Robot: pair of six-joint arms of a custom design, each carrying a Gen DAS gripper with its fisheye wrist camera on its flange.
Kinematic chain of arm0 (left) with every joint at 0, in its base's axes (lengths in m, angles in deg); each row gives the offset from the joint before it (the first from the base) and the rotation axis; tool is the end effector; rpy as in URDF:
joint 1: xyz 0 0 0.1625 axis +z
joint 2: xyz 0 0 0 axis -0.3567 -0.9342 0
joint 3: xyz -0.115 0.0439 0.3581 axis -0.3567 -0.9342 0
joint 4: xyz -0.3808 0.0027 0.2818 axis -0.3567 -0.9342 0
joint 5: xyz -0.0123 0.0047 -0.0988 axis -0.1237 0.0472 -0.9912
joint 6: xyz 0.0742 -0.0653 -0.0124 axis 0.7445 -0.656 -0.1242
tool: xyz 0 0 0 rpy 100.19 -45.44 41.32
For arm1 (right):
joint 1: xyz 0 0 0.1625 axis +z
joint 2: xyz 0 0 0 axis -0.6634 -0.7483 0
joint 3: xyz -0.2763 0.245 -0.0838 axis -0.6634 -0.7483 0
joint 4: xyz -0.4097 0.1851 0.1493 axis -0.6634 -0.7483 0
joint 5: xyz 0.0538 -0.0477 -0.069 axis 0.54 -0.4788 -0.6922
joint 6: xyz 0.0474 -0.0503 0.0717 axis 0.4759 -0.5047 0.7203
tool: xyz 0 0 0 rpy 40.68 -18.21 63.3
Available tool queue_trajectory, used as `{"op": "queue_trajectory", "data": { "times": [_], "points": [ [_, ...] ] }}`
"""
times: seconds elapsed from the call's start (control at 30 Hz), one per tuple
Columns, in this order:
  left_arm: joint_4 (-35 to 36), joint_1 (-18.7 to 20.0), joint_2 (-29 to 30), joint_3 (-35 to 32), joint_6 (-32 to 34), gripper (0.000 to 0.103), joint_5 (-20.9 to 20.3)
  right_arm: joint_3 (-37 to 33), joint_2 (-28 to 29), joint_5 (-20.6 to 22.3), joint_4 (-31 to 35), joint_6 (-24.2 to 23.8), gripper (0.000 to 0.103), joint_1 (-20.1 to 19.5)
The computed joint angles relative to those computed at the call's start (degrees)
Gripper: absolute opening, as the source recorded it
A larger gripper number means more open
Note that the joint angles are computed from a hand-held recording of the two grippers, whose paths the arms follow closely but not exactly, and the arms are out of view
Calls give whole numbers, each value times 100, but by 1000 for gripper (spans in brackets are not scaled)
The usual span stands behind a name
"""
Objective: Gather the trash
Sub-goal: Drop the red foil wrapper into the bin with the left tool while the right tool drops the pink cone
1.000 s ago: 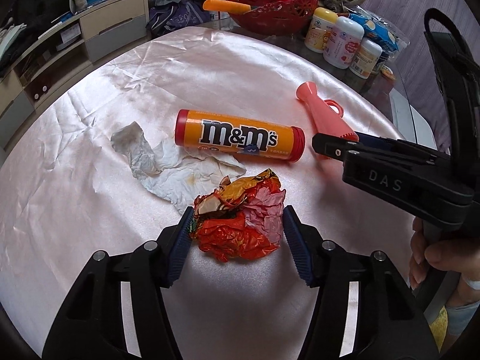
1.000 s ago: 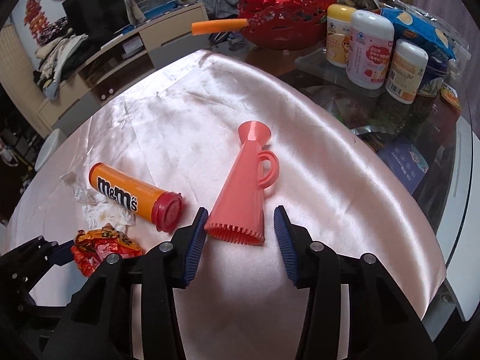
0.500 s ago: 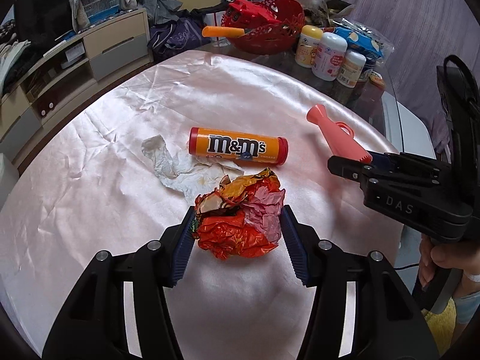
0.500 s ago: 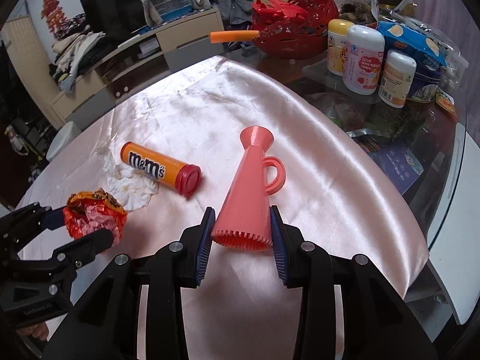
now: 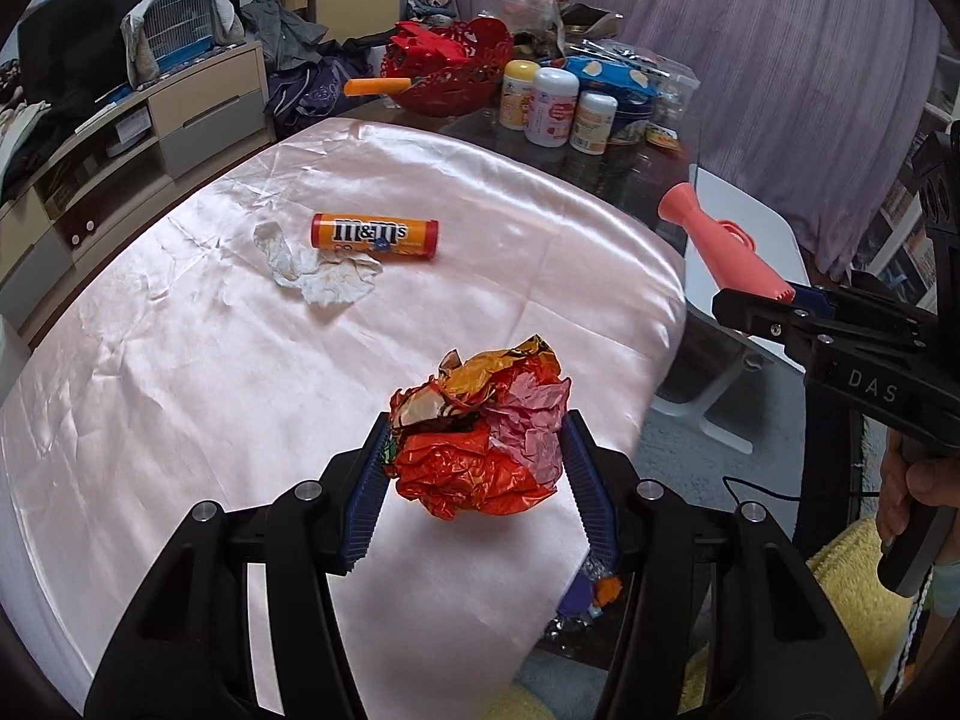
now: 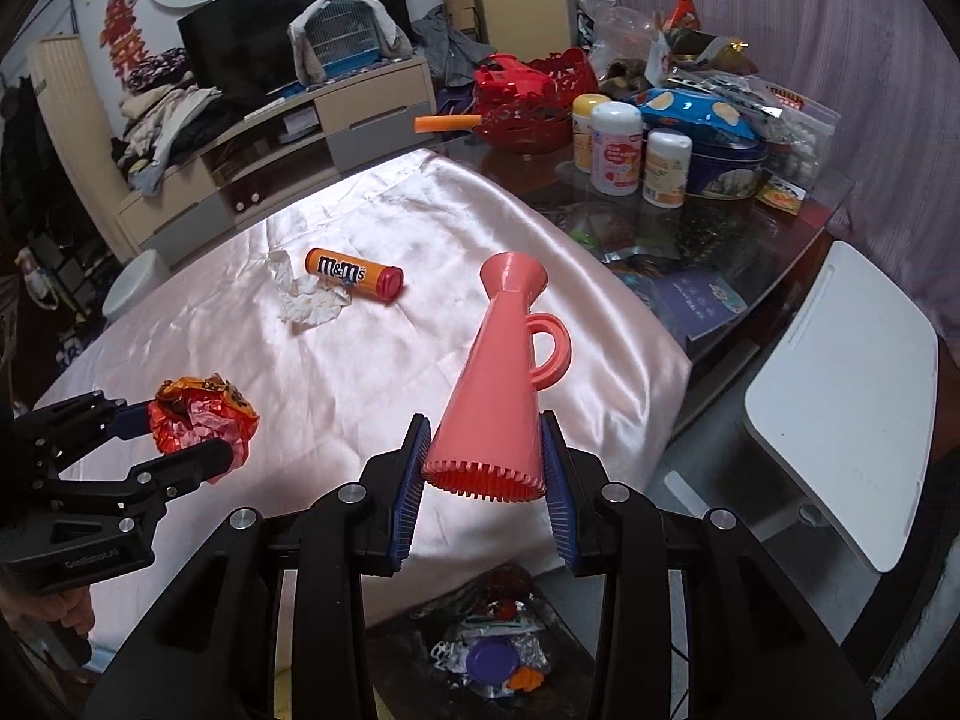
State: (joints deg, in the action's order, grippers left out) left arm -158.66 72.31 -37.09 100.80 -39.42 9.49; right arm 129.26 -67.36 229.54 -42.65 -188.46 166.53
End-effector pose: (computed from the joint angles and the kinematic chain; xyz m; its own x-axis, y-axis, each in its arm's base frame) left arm -0.1122 -0.4337 0.2646 -0.6396 0.5720 -0.5135 0.7194 0.6808 -0.1377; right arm 0.3234 -0.3688 0.0668 -0.7920 0.1187 0.5988 -0.3319 0.7395 -0.5857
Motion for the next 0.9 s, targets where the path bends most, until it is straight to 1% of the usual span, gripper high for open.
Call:
{"op": "queue_trajectory", "data": {
  "times": [0.17,0.27,0.37,0.5,0.6,0.77,0.9],
  "points": [
    [516,-276,-686,398,-335,53,-186,457,-273,314,201,601,37,376],
    [793,-417,-1024,603,-489,53,-235,666,-352,421,300,921,37,550],
    [1034,-547,-1356,821,-620,53,-315,875,-389,431,359,1251,37,660],
    [1368,-664,-1716,1103,-724,53,-440,1144,-396,367,385,1690,37,759],
    [1564,-668,-1890,1303,-817,53,-514,1340,-411,279,345,1967,37,820],
    [1736,-624,-2075,1571,-896,53,-563,1655,-467,19,122,2132,38,816],
    [1803,-587,-2048,1715,-908,53,-536,1797,-371,-151,97,2347,38,749]
  ]
}}
